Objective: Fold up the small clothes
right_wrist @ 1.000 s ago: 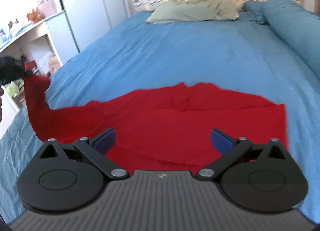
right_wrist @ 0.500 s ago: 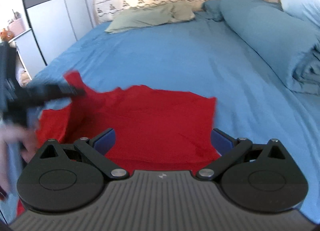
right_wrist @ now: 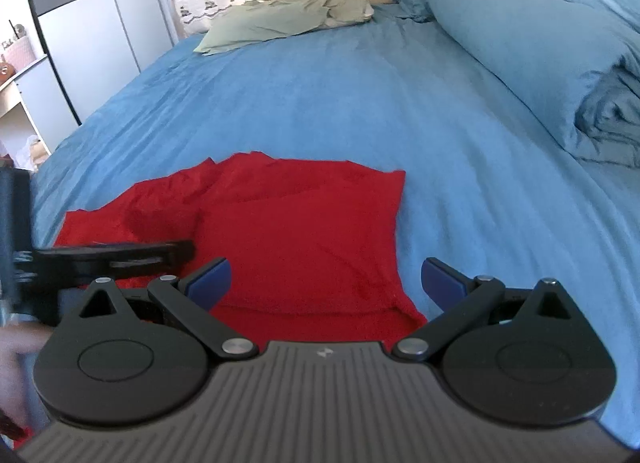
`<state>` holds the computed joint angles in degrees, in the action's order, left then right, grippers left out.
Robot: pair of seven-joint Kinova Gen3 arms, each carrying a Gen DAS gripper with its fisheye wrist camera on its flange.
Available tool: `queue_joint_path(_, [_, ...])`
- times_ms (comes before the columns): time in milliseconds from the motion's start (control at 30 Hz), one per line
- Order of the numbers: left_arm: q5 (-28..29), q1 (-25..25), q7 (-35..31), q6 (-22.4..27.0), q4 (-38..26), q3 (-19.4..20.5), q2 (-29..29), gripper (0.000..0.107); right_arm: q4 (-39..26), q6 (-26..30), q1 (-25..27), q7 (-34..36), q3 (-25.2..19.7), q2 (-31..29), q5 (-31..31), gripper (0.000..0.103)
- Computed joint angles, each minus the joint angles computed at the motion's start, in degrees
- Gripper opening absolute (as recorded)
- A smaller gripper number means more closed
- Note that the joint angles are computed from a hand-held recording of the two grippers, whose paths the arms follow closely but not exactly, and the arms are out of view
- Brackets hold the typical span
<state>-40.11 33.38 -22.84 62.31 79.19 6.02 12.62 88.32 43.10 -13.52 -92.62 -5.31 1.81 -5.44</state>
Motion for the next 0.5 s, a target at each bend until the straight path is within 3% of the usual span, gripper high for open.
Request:
queue_joint_path(167, [-1.0,-1.0,-4.9,8.1,-1.3,0.5,-3.4,0.103,-5.5,3.1,-0.2,5.8,-0.7,2.5,-3.2,0.103])
queue_joint_path(267, [0.2,-3.1,-6.6,10.9,-0.1,1.2,-6.0,0.103,-10.9,7.2,-2.3,7.2,-1.8,5.7,-1.5,0.103])
queue_joint_path(500, [3.8,-8.1,-5.6,12.1,7.4,3.9,-12.2,0.103,-19.0,10.8,-11.1,9.5,-3.7,13.3,5.4,0.103])
